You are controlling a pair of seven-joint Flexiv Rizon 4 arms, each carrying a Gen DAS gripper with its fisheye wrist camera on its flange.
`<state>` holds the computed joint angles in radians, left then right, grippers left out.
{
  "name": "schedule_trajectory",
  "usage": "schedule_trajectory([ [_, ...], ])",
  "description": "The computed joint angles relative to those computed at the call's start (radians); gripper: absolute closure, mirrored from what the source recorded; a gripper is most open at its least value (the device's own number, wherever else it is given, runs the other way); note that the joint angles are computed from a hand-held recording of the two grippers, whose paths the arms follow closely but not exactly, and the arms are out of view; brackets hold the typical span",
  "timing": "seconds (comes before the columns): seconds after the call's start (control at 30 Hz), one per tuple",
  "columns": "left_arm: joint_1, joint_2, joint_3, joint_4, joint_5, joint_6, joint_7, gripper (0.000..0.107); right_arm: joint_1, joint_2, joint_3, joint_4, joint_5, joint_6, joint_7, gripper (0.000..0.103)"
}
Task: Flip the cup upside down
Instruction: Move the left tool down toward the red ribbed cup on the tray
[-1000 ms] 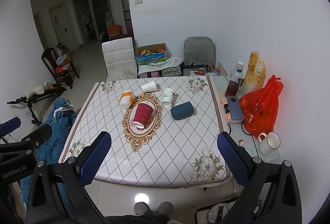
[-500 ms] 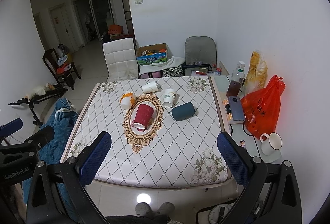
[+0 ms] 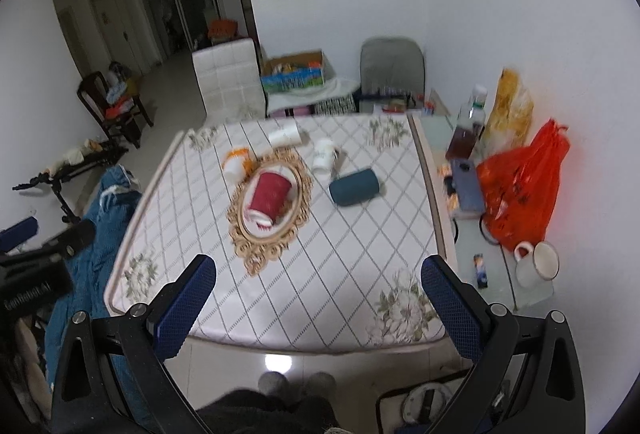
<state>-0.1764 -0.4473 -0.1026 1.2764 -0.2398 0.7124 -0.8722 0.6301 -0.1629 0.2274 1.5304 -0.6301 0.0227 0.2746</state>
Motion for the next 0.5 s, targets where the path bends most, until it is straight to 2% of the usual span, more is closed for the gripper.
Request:
schedule_trajectory([
  [0.23, -0.067, -0.146, 0.035, -0.168, 0.131, -0.077, -0.079, 0.004, -0.101, 0.024, -0.011, 0.161, 0.134, 0.181, -0.012, 0.0],
  [0.37, -0.104, -0.257, 0.051, -0.316, 0.186, -0.165, -0.098, 0.004, -0.143, -0.001, -0.024, 0.215, 0.195, 0.27, -0.029, 0.0],
  [0.5, -0.139, -0.393, 0.064, -0.514, 0.219, -0.273, -0.094, 0.004, -0.175, -0.032, -0.039, 0.241, 0.248, 0.33, -0.051, 0.0],
])
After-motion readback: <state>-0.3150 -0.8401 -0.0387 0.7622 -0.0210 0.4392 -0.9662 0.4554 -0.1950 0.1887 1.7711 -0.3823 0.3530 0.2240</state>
